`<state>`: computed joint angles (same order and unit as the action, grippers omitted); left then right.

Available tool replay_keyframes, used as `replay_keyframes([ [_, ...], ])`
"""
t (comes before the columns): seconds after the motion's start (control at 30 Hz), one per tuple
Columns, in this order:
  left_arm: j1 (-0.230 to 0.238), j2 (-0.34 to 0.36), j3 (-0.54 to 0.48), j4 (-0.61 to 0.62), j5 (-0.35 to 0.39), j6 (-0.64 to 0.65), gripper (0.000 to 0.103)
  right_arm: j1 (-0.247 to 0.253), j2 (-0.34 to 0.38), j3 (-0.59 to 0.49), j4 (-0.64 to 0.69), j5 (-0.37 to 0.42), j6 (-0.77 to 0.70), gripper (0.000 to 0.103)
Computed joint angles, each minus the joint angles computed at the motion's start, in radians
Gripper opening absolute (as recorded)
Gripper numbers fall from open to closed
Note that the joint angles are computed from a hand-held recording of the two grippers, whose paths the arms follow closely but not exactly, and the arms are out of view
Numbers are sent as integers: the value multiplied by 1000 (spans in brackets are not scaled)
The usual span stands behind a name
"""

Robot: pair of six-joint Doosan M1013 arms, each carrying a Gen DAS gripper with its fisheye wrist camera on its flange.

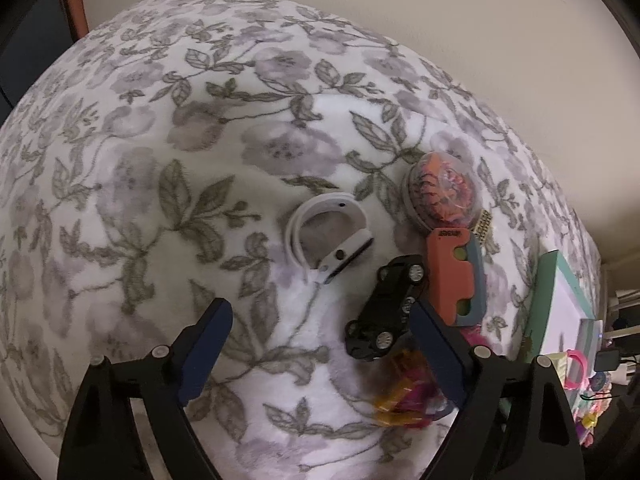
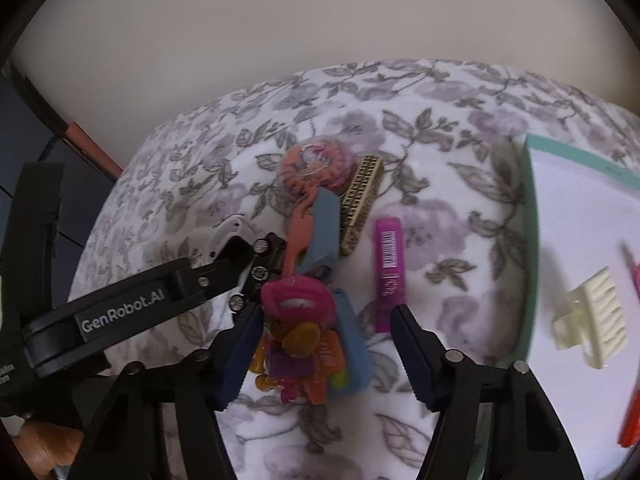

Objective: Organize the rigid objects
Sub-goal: 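Grasp the black toy car with the left tool while the right tool grasps the pink figure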

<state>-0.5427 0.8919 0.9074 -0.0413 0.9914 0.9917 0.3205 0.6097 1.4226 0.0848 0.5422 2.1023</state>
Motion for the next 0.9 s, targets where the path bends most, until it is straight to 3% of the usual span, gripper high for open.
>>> replay_keyframes([
  [0.13,-1,8,-9,-24,-5,27,90,-5,3,4,91,-25,-73,49],
  [0.2,-1,12,-12,-40,-11,42,71,-8,3,8,143,-40,-116,42],
  [0.6,0,21,-3,-126,-50,108,57,-15,-4,11,170,-24,-140,40],
  [0.9,1,20,4,-151,-70,121,54,-27,-22,26,142,-21,-106,40],
])
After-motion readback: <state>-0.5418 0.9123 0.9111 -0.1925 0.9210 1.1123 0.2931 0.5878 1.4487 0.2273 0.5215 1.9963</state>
